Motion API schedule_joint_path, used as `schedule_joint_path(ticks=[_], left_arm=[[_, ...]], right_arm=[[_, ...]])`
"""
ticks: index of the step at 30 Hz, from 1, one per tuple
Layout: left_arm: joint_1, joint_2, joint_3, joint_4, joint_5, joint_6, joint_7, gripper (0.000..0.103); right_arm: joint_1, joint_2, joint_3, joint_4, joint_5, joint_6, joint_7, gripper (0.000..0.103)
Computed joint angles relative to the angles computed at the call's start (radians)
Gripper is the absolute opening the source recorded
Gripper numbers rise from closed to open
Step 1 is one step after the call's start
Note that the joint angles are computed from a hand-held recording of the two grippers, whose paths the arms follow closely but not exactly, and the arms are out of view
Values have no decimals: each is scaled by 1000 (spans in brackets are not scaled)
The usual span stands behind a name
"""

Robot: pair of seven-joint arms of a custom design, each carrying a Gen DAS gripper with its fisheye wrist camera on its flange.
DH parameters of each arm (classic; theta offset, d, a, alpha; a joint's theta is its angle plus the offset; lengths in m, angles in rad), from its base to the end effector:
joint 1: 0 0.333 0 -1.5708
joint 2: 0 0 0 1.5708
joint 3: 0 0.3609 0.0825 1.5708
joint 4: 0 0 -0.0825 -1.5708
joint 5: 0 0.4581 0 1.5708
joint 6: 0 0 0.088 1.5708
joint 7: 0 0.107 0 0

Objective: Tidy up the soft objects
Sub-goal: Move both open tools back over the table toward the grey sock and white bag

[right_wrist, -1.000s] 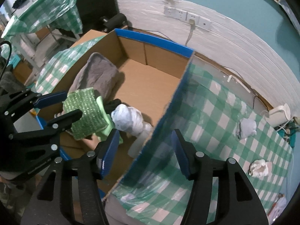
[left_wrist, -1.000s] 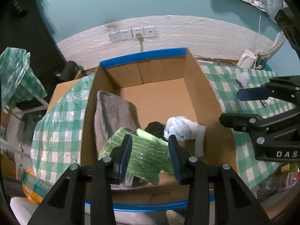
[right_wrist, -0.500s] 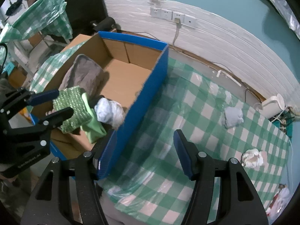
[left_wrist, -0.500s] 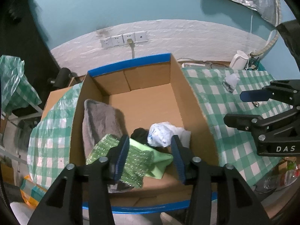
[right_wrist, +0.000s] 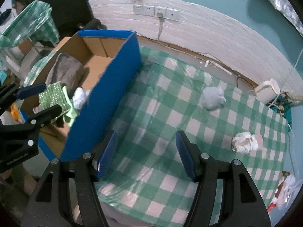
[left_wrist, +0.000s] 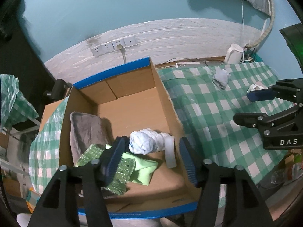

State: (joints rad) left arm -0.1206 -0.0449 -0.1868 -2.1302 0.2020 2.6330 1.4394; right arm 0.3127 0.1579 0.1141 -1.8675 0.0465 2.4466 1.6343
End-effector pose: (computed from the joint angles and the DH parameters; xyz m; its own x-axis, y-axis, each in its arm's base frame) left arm 0.6046 -0.1985 0.4971 -0.2882 -0.9506 -0.1153 -0.7962 0.3048 -0.5227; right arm 0.6478 0.2905 0.4884 0.3387 -0.9370 -0.0855 -0.8716 -0.2782 -0.4037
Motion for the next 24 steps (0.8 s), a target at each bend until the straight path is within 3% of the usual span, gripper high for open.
schedule_joint_path(ticks=[24], left_arm=[[-79, 74, -17, 83, 108, -44, -58, 69]], right_arm=[[-57, -104, -47, -158, 8, 57, 47, 64]])
